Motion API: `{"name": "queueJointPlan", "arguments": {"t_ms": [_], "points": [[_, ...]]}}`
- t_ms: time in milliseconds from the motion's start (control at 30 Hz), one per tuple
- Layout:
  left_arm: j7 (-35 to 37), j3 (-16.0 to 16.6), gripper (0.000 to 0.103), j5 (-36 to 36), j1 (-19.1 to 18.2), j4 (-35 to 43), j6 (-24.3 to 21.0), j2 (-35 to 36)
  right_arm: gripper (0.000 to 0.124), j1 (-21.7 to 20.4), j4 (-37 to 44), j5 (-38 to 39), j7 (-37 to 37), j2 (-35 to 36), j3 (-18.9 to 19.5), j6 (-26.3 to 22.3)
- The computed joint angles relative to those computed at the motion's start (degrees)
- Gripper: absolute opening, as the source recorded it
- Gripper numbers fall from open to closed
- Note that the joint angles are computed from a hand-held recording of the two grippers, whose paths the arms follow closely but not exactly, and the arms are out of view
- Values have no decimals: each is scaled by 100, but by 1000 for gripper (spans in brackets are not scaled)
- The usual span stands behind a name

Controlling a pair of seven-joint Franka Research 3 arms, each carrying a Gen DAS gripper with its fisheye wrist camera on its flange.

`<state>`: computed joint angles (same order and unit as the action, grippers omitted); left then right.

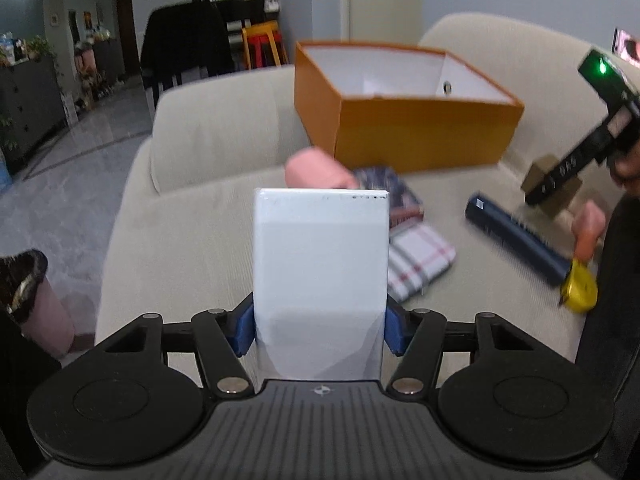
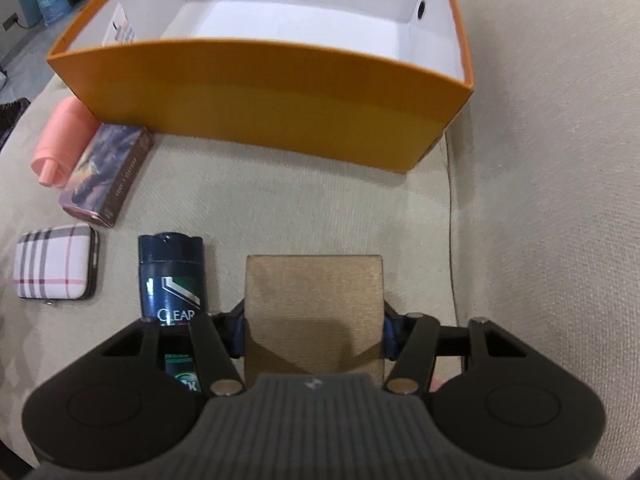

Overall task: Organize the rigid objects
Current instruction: 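Carry the white card box and brown cube over the orange shoebox with both tools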

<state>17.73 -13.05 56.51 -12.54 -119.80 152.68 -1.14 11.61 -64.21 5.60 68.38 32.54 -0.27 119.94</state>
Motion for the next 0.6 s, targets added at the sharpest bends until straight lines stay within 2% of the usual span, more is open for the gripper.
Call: {"name": "queueJointPlan", "arguments": {"t_ms": [333, 600], "points": [[-217, 26, 69, 482, -14, 433, -14, 132, 59, -117, -371, 294, -168, -418, 83, 445], [222, 139, 69, 515, -138, 1318, 23, 640, 59, -161, -226, 541, -342, -472, 159, 528]]}}
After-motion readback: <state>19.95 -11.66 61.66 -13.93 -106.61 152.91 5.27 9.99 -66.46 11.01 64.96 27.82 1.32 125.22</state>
